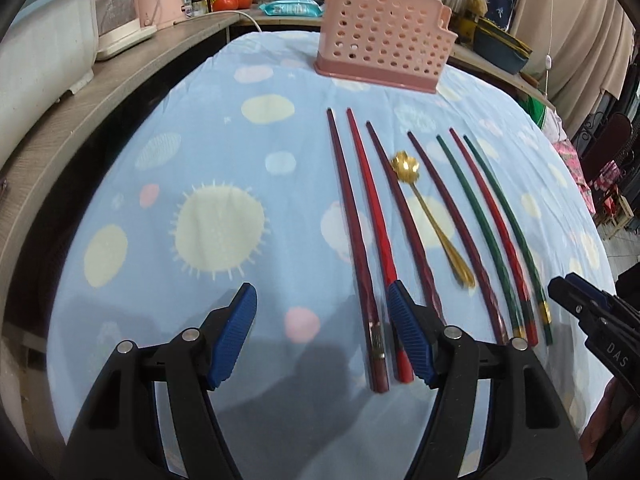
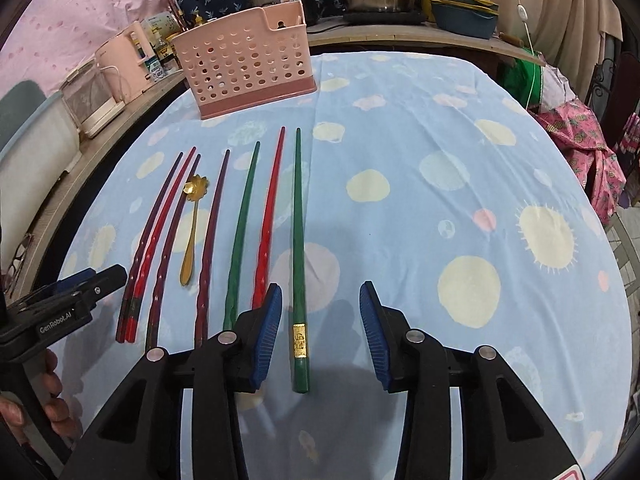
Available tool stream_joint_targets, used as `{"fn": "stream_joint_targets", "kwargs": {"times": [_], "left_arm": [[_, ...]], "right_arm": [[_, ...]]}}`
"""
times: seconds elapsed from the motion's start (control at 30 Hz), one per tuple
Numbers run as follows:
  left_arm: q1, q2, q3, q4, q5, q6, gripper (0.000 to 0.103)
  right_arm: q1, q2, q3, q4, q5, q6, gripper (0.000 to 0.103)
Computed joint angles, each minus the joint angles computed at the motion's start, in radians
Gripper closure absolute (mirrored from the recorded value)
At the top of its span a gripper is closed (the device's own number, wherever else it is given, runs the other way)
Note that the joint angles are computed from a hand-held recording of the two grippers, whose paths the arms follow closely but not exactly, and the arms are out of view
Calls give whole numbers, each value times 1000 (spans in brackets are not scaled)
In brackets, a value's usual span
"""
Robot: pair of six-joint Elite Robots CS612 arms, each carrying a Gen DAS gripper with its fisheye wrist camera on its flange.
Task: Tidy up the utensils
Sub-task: 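Move both open tools back over the remaining chopsticks, then grasp a green chopstick with the right tool while the left tool grasps a dark red chopstick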
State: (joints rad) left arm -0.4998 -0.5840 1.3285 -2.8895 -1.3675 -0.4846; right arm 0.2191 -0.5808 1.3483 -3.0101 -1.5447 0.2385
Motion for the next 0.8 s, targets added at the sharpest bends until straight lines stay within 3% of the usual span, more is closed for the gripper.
{"fn": "stream_joint_targets", "kwargs": {"times": [0.3,0.8], "left_arm": [[-10,-1,12,-17,14,13,43],[-21,-6,37,-31,57,48,47]], "right_arm": [[2,6,3,12,18,3,80],[2,5,15,3,17,-1,84]]}}
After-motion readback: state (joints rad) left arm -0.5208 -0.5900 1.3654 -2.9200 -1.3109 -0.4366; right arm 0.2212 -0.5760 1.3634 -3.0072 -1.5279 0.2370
